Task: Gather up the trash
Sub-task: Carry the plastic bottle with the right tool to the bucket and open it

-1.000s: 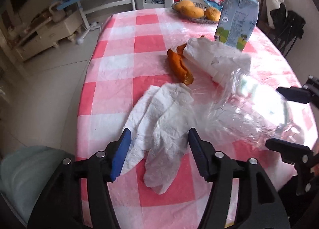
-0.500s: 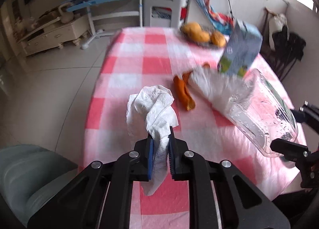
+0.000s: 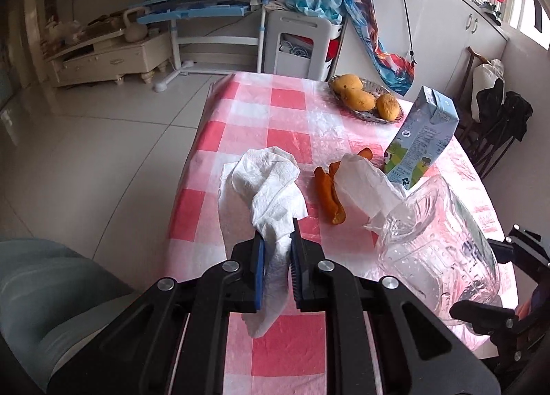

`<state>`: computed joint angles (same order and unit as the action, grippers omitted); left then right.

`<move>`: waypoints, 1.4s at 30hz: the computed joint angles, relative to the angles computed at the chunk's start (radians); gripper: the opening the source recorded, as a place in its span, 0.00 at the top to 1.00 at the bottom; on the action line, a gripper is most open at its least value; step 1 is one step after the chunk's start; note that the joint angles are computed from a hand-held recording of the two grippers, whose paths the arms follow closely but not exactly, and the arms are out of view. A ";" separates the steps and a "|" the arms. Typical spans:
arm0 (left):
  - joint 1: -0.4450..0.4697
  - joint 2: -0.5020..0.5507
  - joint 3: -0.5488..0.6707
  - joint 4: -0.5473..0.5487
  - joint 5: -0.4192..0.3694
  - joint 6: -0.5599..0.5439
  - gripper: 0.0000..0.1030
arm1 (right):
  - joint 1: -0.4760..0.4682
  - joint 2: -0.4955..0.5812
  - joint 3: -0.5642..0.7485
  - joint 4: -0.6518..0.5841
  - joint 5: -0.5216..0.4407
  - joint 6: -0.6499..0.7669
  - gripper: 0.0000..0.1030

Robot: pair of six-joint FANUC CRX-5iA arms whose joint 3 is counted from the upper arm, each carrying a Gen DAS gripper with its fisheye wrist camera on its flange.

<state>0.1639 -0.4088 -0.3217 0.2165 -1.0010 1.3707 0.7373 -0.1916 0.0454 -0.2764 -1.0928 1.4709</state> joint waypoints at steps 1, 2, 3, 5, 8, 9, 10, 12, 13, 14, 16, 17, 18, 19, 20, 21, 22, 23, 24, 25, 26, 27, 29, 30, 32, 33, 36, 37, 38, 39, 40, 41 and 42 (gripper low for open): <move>-0.001 -0.002 0.001 -0.003 0.002 -0.001 0.87 | -0.003 -0.002 -0.001 -0.005 0.002 0.002 0.44; -0.004 -0.005 0.001 -0.008 0.006 -0.002 0.87 | -0.007 -0.003 0.000 -0.009 0.003 0.005 0.44; -0.010 -0.007 0.002 -0.016 0.010 0.000 0.87 | -0.008 -0.004 -0.001 -0.012 0.006 0.007 0.44; -0.016 -0.010 0.005 -0.027 0.013 0.004 0.87 | -0.005 -0.009 -0.004 -0.017 0.009 0.014 0.44; -0.020 -0.011 0.007 -0.034 0.015 0.009 0.87 | -0.001 -0.007 0.001 -0.023 0.004 0.025 0.44; -0.021 -0.011 0.008 -0.036 0.015 0.010 0.87 | 0.001 -0.006 0.002 -0.024 0.003 0.028 0.44; -0.019 -0.011 0.007 -0.035 0.016 0.009 0.87 | 0.001 -0.004 0.004 -0.025 0.002 0.030 0.44; -0.019 -0.013 0.007 -0.034 0.014 0.010 0.87 | 0.001 -0.003 0.006 -0.028 -0.001 0.035 0.44; -0.019 -0.013 0.007 -0.034 0.014 0.008 0.87 | 0.004 -0.003 0.005 -0.025 -0.002 0.036 0.44; -0.019 -0.013 0.007 -0.034 0.014 0.007 0.87 | 0.004 -0.002 0.006 -0.025 -0.003 0.037 0.44; -0.019 -0.014 0.007 -0.035 0.015 0.006 0.87 | 0.006 -0.002 0.007 -0.026 -0.004 0.037 0.44; -0.020 -0.015 0.007 -0.036 0.016 0.006 0.87 | 0.005 -0.002 0.008 -0.028 -0.004 0.039 0.44; -0.021 -0.017 0.008 -0.039 0.017 0.007 0.87 | 0.004 -0.002 0.009 -0.031 -0.005 0.041 0.44; -0.021 -0.018 0.008 -0.042 0.019 0.007 0.87 | 0.004 -0.001 0.010 -0.031 -0.005 0.042 0.44; -0.022 -0.019 0.008 -0.043 0.020 0.007 0.87 | 0.004 -0.001 0.010 -0.031 -0.005 0.042 0.44; -0.020 -0.019 0.008 -0.042 0.020 0.006 0.87 | 0.004 -0.001 0.010 -0.031 -0.006 0.041 0.44; -0.020 -0.019 0.007 -0.041 0.021 0.005 0.87 | 0.004 0.001 0.012 -0.031 -0.007 0.041 0.44; -0.021 -0.019 0.008 -0.042 0.021 0.007 0.87 | 0.004 0.001 0.012 -0.031 -0.009 0.042 0.44; -0.020 -0.019 0.008 -0.042 0.021 0.005 0.87 | 0.004 0.001 0.012 -0.032 -0.011 0.043 0.44; -0.020 -0.020 0.008 -0.042 0.022 0.005 0.87 | 0.003 0.001 0.013 -0.035 -0.013 0.046 0.44; -0.020 -0.020 0.008 -0.043 0.023 0.006 0.87 | 0.002 0.002 0.015 -0.038 -0.015 0.049 0.44; -0.020 -0.021 0.009 -0.044 0.024 0.007 0.87 | 0.000 0.002 0.017 -0.043 -0.018 0.053 0.44; -0.017 -0.028 0.006 -0.043 0.026 0.007 0.87 | 0.000 0.000 0.018 -0.057 -0.027 0.066 0.44; -0.017 -0.031 0.007 -0.044 0.027 0.009 0.87 | -0.002 0.002 0.023 -0.066 -0.035 0.075 0.44; -0.007 -0.037 0.007 -0.042 0.028 0.009 0.87 | -0.001 0.001 0.031 -0.088 -0.055 0.099 0.44; -0.002 -0.040 0.005 -0.040 0.027 0.007 0.87 | 0.001 0.000 0.035 -0.097 -0.065 0.110 0.44; 0.019 -0.053 0.005 -0.035 0.019 -0.002 0.87 | 0.008 -0.006 0.043 -0.137 -0.099 0.148 0.44; 0.023 -0.058 0.007 -0.042 0.016 -0.003 0.87 | 0.010 -0.009 0.044 -0.148 -0.108 0.156 0.44; 0.023 -0.063 0.007 -0.049 0.016 -0.002 0.87 | 0.011 -0.011 0.045 -0.159 -0.118 0.165 0.44; 0.021 -0.067 0.011 -0.061 0.011 -0.002 0.87 | 0.014 -0.014 0.046 -0.170 -0.128 0.173 0.44; 0.019 -0.069 0.015 -0.071 0.007 -0.002 0.87 | 0.017 -0.018 0.045 -0.183 -0.137 0.179 0.44; 0.017 -0.073 0.016 -0.077 0.005 -0.005 0.88 | 0.021 -0.022 0.043 -0.196 -0.145 0.182 0.44; 0.016 -0.082 0.015 -0.087 0.002 -0.007 0.87 | 0.031 -0.030 0.040 -0.206 -0.155 0.186 0.44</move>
